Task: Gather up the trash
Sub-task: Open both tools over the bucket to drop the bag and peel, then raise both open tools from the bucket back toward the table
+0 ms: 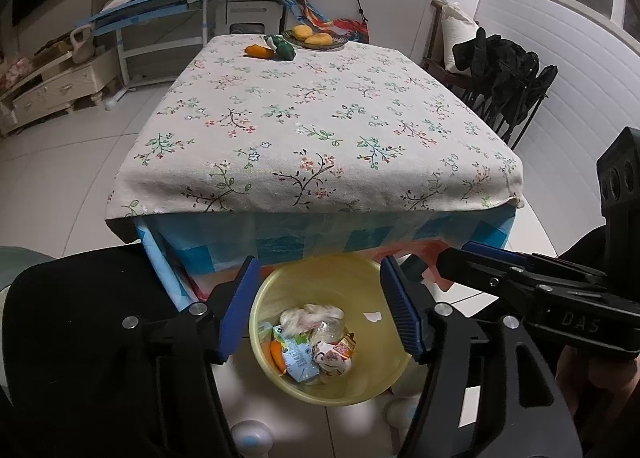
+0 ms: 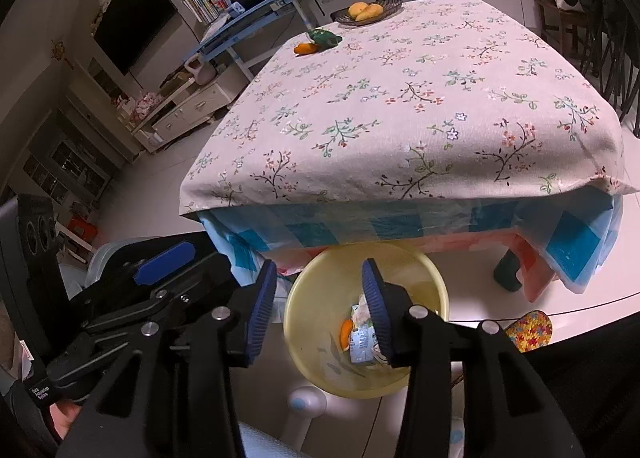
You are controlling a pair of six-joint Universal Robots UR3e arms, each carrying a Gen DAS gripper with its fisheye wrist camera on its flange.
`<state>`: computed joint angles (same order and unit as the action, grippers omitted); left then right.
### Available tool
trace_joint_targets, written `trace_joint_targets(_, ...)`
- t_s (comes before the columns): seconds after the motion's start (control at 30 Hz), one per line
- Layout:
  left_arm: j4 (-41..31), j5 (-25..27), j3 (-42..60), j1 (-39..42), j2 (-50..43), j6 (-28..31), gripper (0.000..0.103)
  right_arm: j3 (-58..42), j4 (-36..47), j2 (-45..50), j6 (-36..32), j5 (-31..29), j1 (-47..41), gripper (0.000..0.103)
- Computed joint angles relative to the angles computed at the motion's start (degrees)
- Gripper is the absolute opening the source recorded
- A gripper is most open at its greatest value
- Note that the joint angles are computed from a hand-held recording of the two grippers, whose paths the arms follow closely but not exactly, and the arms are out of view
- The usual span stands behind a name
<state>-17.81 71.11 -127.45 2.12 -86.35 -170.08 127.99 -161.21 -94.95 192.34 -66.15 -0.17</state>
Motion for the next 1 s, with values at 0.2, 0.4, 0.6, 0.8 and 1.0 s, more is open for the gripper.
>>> trace_joint_targets(0.2,0.5,0.6,-0.1,-0.1,0.1,-0.4,0.066,0.1,-0.1,-0.1,0.1,-0.1,0.0,0.047)
trace_joint_targets(0.4,0.6,0.7,-0.3,0.1,0.3,-0.3,0.067,-0.1,-0.1,0.0,0.2,-0.2,0.1,0.048)
trace_joint_targets(0.6,0.5,0.8,-0.2,0.3,0.5,-0.5,0.069,-0.2,0.1,-0.1,0.1,-0.3,0.0,0.048)
trace_joint_targets(0.8,0.9,0.4,-0.3,1.0,1.1,-1.2,0.075,-0.8,-0.5,-0.4,0.3,-1.2,0.4,0.056)
trace_joint_targets(1.0,1.5,-0.8,0.0,3.0,1.4,-2.2,0.079,-2.9,-0.8,1.3,0.2,-1.8,1.9,0.058)
